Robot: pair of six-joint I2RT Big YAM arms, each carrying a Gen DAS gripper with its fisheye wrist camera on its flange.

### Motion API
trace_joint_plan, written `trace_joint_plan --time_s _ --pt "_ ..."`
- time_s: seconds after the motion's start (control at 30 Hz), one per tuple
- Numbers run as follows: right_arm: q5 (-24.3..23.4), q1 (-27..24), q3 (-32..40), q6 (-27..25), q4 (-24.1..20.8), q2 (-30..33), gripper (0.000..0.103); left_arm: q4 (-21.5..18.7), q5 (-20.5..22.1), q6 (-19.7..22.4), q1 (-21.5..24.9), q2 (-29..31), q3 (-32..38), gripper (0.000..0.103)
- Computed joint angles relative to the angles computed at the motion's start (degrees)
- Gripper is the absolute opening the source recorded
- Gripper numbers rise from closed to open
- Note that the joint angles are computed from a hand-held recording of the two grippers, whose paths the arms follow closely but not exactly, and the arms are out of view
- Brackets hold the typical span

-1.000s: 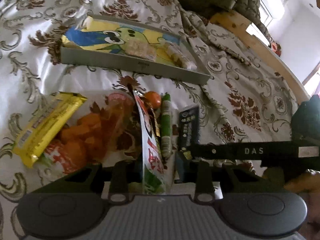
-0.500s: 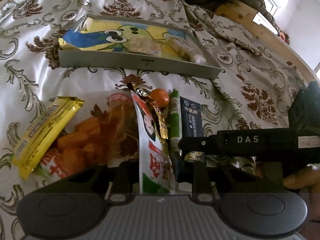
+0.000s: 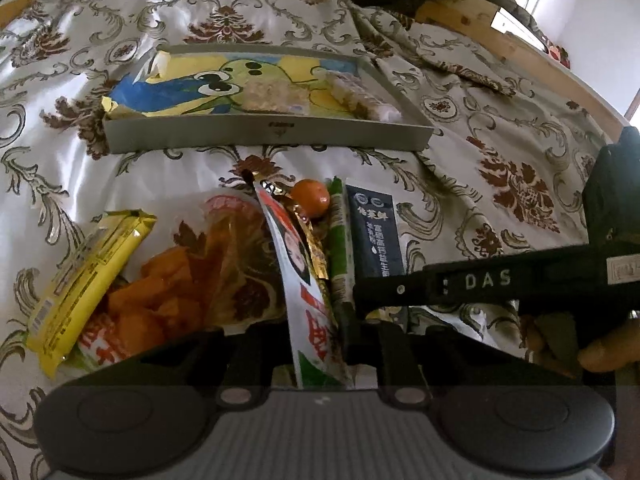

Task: Organize snacks
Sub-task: 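Lift the white packet with the left tool while the right tool carries the blue stick over the tray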

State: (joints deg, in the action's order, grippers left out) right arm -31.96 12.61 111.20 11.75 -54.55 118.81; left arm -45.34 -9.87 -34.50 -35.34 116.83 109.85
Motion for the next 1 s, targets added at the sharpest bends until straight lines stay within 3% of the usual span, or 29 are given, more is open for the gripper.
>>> trace_joint_plan --time_s 0.27,0.43,0.7,1.0 --pt "-1.36 -0.36 -1.72 0.99 1.27 -1.80 0.029 2.22 1.05 -3.84 0.16 -2.37 -3.07 0.011" --pt "-0.73 -0.15 -4.59 -2.29 2.55 -4.75 0.028 2.73 -0.37 -5.69 -0.40 -4.20 -4.72 0.009" --pt "-2.48 -1.31 -7.53 -0.30 7.22 -7.75 0.028 4.00 -3.32 -9.37 -0.91 -7.42 -7.49 0.009" --pt "-4.91 -1.59 -7.80 0.69 11.59 -8.56 0.028 4.35 -5.30 -10.18 0.23 -7.70 -3.92 0.009"
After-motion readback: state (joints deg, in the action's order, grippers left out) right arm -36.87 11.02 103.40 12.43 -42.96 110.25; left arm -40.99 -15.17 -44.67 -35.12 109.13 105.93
